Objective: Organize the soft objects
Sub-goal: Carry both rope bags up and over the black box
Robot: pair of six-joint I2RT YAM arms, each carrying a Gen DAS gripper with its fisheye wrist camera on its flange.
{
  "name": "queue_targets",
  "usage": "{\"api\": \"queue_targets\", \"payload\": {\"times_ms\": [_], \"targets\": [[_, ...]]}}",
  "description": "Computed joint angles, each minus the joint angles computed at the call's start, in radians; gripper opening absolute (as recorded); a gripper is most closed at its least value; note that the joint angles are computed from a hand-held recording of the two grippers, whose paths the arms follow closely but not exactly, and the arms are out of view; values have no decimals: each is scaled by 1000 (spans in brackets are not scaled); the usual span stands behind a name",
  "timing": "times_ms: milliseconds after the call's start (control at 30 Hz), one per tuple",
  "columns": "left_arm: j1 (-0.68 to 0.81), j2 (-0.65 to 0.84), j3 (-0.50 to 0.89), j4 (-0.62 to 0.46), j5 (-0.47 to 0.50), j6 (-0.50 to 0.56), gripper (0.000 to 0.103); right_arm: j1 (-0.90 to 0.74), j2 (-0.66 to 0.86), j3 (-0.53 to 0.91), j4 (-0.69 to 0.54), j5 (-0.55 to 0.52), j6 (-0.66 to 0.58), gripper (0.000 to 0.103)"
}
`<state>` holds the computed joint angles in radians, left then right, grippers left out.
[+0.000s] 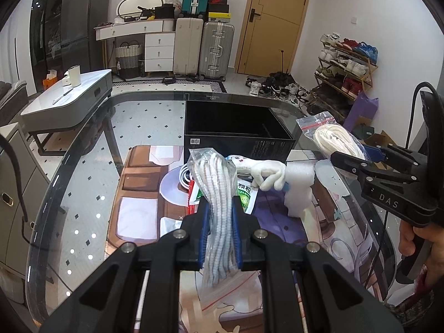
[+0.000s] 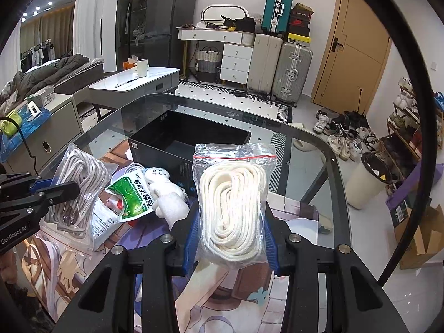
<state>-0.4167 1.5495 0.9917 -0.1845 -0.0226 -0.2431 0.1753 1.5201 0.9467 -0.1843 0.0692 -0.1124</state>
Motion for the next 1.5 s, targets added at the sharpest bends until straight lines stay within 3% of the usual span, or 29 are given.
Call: {"api": "queue_targets", "payload": {"times_ms": [1133,1500], "targets": [[58,219,343,-81,48,122,13,-65,160,211,-24,-168,47,41],[81,305,472,-122,63,155,13,-68,231,317,-67,-167,30,41]]}}
